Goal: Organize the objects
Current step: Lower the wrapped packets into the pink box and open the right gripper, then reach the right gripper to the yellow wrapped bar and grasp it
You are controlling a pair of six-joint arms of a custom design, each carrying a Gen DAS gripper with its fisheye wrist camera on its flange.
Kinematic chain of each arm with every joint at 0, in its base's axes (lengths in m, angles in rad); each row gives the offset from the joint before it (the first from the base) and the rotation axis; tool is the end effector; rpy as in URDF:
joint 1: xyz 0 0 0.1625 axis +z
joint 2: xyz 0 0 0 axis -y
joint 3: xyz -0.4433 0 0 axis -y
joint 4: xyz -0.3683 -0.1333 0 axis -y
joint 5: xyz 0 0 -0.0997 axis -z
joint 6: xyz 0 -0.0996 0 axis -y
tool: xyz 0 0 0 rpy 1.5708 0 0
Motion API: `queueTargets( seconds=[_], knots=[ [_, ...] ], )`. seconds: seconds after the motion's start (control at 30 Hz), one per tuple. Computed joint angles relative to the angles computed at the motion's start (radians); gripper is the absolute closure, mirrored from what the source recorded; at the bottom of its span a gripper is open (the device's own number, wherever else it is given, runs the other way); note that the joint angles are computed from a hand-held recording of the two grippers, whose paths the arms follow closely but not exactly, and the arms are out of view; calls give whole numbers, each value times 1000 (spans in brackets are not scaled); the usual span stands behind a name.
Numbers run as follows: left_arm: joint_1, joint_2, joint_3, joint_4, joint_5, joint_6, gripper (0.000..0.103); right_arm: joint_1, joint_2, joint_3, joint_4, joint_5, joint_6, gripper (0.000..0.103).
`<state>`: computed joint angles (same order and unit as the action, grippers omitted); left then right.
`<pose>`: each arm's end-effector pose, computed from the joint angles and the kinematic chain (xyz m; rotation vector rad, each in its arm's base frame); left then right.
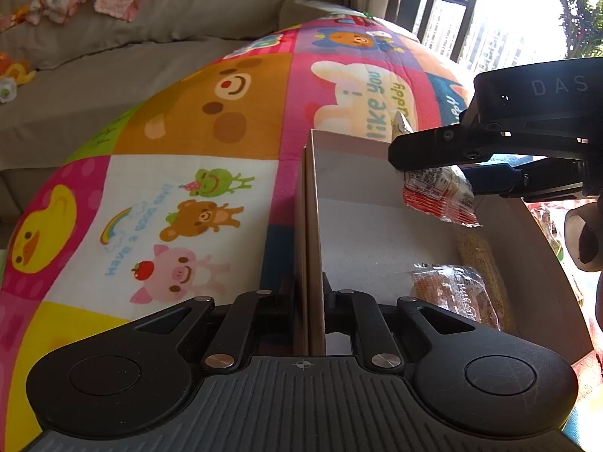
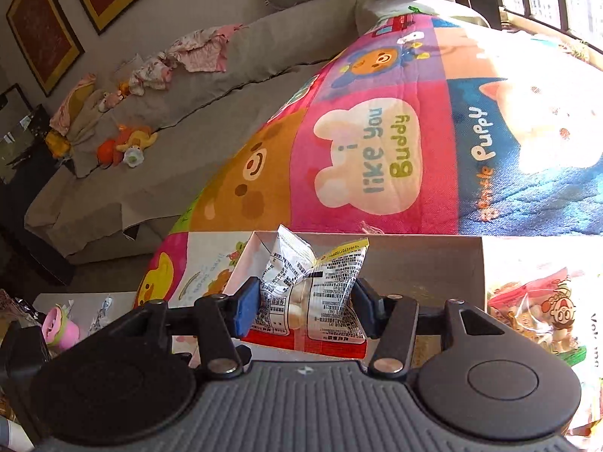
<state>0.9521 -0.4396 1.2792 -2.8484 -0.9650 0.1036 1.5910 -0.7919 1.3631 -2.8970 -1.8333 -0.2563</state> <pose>-0.2930 -0.7392 0.0451 0.7394 2.4625 -0.7562 0.1228 -0.7574 0.2771 0.2259 -2.6213 0.9937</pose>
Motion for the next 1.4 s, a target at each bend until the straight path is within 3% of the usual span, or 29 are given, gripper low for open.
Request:
queueTargets(
  seconds=[0.17, 0.3, 0.53, 0.63, 0.87, 0.93, 1.07, 1.17, 1.3, 1.4],
  knots=[
    [0, 0, 1, 0, 0, -1, 90, -16, 24, -41, 81, 85, 53, 48],
    [-1, -1, 3, -2, 1, -3, 90, -5, -4, 17, 17, 38, 1, 43],
    [-1, -2, 5, -4, 2, -5, 90, 3, -127, 252, -259, -66, -161, 41],
    [-1, -3, 6, -4, 1, -6, 90, 3, -174, 359, -417, -127, -247, 27],
    [-2, -6, 10, 0, 4, -2, 90, -29, -218, 498, -692, -293, -442, 18],
    [-2, -5, 13, -6, 6, 2, 90, -50, -220, 512, -739, -302, -479, 16],
    [-3, -8, 18, -3, 9, -1, 90, -95, -230, 491, -718, -273, -427, 14],
    [-6, -8, 16, 5, 15, 6, 90, -123, -229, 432, -630, -228, -309, 14],
    [-8, -8, 14, 12, 18, 4, 90, -143, -193, 313, -497, -155, -165, 14],
    [-8, -10, 16, 14, 21, 4, 91, -133, -109, 168, -413, -163, -152, 14]
  ],
)
